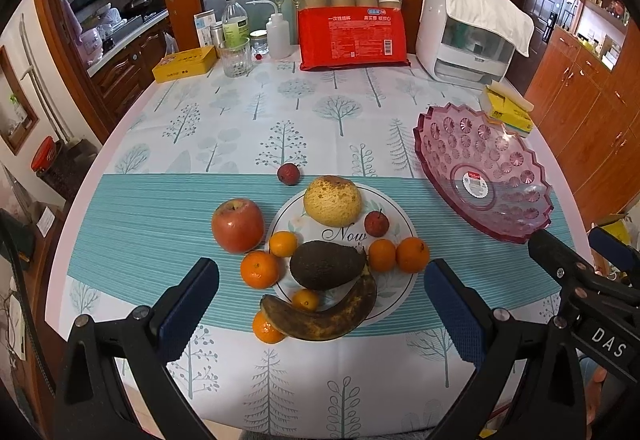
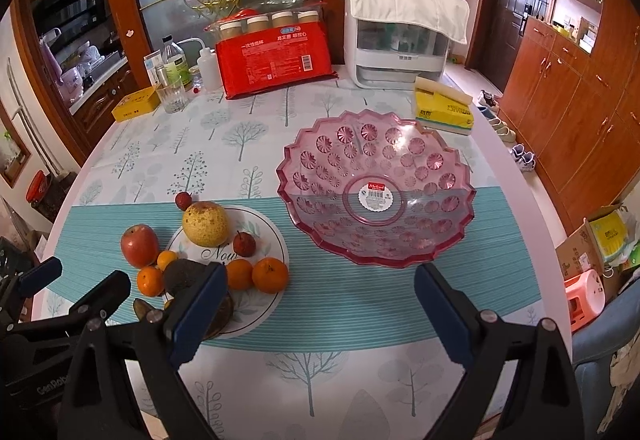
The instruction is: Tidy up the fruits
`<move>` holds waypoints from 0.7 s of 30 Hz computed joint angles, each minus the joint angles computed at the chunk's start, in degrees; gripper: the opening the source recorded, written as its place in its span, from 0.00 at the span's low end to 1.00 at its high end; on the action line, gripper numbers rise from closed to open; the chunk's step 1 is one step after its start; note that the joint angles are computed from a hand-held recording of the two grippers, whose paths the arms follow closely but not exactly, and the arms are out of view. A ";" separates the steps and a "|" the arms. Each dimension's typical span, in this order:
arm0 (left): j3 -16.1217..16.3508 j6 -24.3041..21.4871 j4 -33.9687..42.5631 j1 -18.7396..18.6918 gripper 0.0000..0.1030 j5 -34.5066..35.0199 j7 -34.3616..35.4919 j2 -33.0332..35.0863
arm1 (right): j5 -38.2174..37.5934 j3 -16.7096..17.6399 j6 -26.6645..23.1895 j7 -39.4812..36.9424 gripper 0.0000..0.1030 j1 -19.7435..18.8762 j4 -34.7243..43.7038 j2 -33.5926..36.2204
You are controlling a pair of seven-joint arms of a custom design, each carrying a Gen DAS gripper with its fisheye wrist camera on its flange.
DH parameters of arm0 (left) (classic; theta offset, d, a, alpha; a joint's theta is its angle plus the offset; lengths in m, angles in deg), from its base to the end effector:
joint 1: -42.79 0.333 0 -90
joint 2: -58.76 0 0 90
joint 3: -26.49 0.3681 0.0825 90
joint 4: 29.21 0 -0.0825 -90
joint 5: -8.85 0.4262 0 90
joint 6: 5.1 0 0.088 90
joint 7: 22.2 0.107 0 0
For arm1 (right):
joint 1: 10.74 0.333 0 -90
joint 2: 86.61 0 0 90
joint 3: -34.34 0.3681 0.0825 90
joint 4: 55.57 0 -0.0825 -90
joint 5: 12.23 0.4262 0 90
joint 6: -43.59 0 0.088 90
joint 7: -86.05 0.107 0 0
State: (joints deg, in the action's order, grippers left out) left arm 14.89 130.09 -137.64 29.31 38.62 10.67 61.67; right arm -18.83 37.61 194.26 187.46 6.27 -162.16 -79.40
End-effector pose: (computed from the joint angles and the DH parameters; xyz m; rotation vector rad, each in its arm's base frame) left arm 0.5945 -0.2684 0.5581 -2.0996 1.6034 -0.5139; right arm 0.6430 0.2385 0.5585 -2.0183 1.5944 -0.5107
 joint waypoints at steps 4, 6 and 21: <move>0.00 -0.34 -0.01 -0.03 0.99 -0.06 -0.18 -0.10 | -0.17 0.00 -0.36 -0.07 0.93 0.08 0.30 0.19; 0.01 -0.16 0.00 0.00 0.99 -0.05 -0.11 -0.03 | -0.31 -0.02 -0.43 -0.05 0.93 0.13 0.41 0.29; -0.02 -1.50 1.18 -0.08 0.99 0.37 -0.37 0.46 | -0.90 -0.14 -0.47 -1.12 0.93 0.07 1.93 1.59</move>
